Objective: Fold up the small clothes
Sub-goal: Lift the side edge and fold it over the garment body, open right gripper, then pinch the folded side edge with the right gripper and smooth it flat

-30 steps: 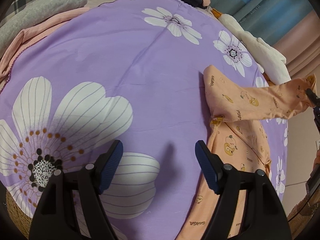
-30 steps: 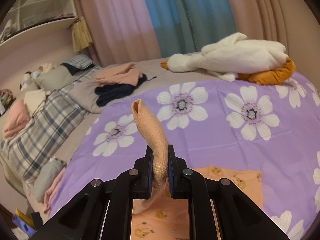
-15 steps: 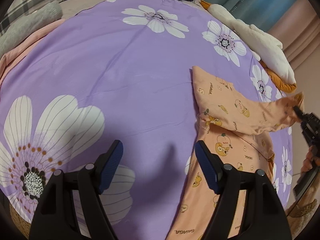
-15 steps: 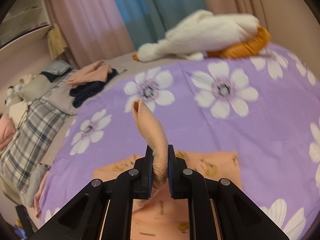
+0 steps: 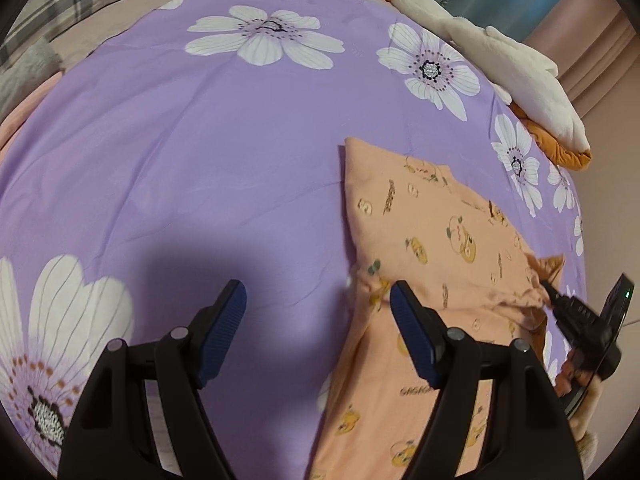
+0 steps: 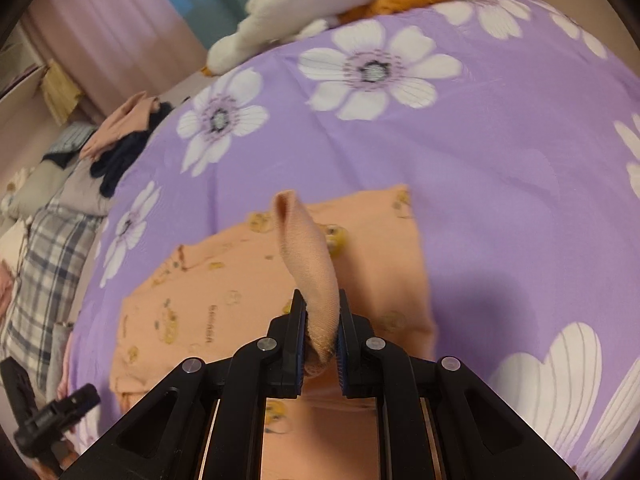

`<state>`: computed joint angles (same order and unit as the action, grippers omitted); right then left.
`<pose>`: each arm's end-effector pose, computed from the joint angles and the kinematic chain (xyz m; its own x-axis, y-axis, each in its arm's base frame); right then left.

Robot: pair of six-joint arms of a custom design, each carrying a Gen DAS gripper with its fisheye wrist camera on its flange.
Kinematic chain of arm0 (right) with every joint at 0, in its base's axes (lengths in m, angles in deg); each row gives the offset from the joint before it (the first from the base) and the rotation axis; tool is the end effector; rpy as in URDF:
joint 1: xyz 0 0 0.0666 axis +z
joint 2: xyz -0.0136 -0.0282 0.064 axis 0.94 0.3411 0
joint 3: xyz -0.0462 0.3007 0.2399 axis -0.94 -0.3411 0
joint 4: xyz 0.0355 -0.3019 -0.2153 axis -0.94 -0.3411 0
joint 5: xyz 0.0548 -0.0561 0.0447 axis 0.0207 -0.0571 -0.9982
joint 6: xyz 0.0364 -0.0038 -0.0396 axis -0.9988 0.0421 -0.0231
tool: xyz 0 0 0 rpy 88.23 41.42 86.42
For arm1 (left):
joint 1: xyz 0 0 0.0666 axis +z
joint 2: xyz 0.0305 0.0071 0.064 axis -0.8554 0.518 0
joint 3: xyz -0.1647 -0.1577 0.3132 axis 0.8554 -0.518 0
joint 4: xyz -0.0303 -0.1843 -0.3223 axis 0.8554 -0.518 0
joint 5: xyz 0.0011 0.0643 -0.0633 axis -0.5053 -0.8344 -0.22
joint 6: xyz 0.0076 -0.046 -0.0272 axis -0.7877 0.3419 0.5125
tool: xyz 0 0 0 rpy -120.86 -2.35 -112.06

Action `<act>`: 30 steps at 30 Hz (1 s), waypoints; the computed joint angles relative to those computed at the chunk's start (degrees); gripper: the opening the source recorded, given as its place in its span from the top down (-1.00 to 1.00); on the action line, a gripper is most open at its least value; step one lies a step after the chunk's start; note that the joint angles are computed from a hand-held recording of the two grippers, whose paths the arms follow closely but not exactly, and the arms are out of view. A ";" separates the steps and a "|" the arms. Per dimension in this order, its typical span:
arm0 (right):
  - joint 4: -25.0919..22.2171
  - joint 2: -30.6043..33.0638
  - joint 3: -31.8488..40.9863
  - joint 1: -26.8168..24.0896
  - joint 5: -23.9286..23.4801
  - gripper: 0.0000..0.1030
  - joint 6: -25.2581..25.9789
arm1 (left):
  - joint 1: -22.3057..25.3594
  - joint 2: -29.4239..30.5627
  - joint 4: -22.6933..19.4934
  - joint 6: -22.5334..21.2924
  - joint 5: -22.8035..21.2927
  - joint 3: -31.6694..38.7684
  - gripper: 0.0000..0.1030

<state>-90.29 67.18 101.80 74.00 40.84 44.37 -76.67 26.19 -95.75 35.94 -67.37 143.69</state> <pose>0.5554 0.0539 0.4059 -0.8251 0.0586 -0.5620 -0.2324 0.8714 0.4320 0.3728 -0.1147 0.4137 -0.6420 -0.6273 -0.4408 -0.5013 0.7785 -0.3777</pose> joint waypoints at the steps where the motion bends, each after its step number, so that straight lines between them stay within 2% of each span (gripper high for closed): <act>1: 0.20 0.08 -0.18 -0.32 -0.35 0.73 -0.29 | 0.26 0.41 0.28 -0.21 0.57 0.37 -0.45; 6: -0.78 0.60 -0.76 -0.90 0.80 0.73 0.28 | 0.86 3.67 -1.28 -2.47 0.00 3.87 -0.44; 9: 0.89 -0.32 -2.30 -1.82 -1.24 0.73 -1.31 | 0.98 5.03 -1.46 -4.14 -0.09 5.37 -0.44; 12: 0.47 0.10 -2.05 -2.25 -2.00 0.73 -1.68 | 1.06 6.71 -1.59 -5.65 -0.31 6.88 -0.44; 16: -2.97 1.34 -0.30 -2.59 -2.22 0.73 -0.77 | 1.40 9.07 -1.57 -7.13 0.46 8.26 -0.44; 18: -3.29 0.97 -0.27 -3.43 -3.54 0.64 -1.40 | 1.47 10.37 -2.14 -7.32 0.68 8.98 -0.43; 20: -3.05 0.21 -0.45 -4.12 -2.68 0.28 -2.58 | 1.57 11.29 -2.37 -7.23 0.80 9.38 -0.42; 21: -2.86 -0.35 -0.52 -4.40 -0.92 0.23 -2.86 | 1.63 11.76 -2.50 -7.27 0.99 9.54 -0.42; 24: -2.26 -1.26 -0.47 -5.41 1.92 0.20 -3.09 | 1.56 12.44 -2.26 -7.33 0.69 9.50 -0.43; 30: -3.20 -1.37 -0.21 -6.07 -2.06 0.20 -2.51 | 1.29 13.25 -2.26 -7.61 -0.91 9.75 -0.45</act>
<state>-93.49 65.81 101.58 67.93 38.78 41.86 -75.38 39.44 -98.01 28.33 -68.28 153.44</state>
